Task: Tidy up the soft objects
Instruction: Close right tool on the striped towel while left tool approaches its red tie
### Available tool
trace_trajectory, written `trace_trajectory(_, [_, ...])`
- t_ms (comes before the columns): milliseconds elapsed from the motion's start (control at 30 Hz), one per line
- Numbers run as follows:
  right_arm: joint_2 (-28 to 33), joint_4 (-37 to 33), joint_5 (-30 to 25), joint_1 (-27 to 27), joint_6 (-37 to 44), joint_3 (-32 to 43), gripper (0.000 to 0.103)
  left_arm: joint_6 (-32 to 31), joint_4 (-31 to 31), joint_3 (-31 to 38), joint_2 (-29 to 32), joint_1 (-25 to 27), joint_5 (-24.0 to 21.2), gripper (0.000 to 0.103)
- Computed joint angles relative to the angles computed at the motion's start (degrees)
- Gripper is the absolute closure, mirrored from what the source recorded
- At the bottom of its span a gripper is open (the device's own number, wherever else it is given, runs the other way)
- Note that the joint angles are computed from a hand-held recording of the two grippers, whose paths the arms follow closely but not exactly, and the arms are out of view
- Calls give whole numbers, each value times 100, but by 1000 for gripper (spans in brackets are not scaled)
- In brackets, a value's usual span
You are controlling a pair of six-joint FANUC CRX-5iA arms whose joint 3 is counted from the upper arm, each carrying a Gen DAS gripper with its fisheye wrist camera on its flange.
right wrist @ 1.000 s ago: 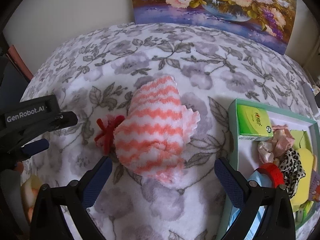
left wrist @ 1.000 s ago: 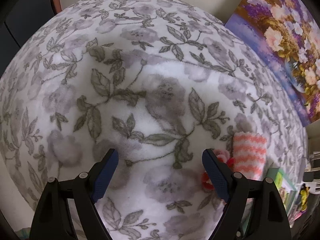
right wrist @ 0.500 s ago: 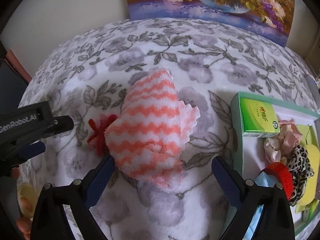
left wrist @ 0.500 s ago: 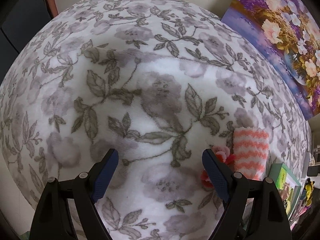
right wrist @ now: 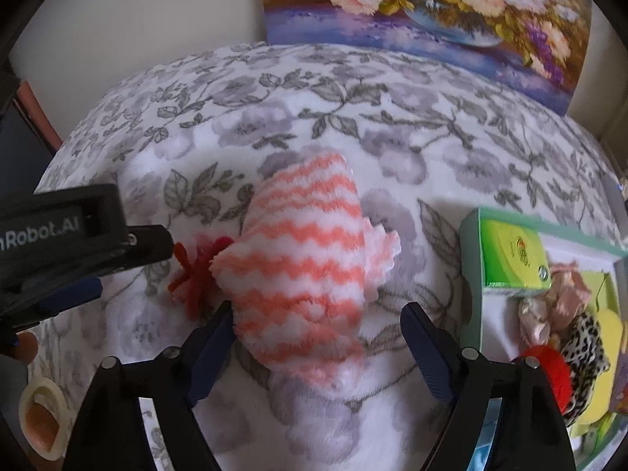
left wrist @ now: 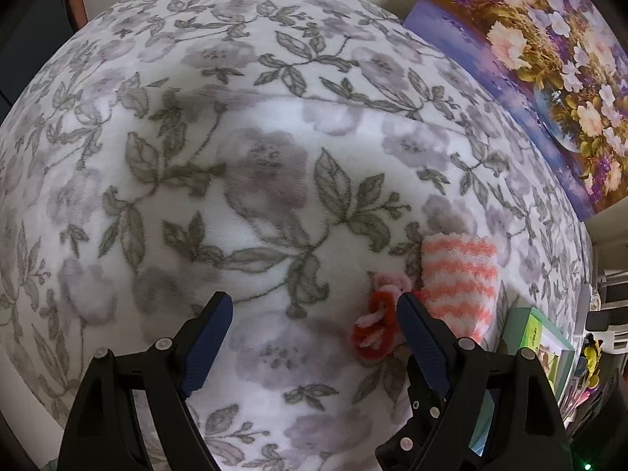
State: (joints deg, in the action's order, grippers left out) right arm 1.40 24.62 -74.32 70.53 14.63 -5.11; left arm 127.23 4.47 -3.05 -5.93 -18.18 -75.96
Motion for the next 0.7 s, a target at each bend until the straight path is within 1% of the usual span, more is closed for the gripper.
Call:
trace_trajectory(100, [43,71,9,-17,56,25,20,-67,114,-60,-9,25,92,17])
trace_trajectory(267, [82,-121,169,-106,286,47,38,-155,255,-112,32,20,209,17])
trace_trajectory(433, [29,-57,254,-132,191,-50,48,-282,286,-78,112,-51,276,17])
trace_trajectory(533, [-94,-52,328,-178,22,-165,50,-342,322,-51,183,-92,313,17])
trace_trajectory(600, [-178,-72,379,-217,-75,-241,53,-383,362,-45,231,-122,343,19])
trace_trajectory(700, [-279,-108,447,-268,-169,-331,60,-458,430,-43,294,-152,356,26])
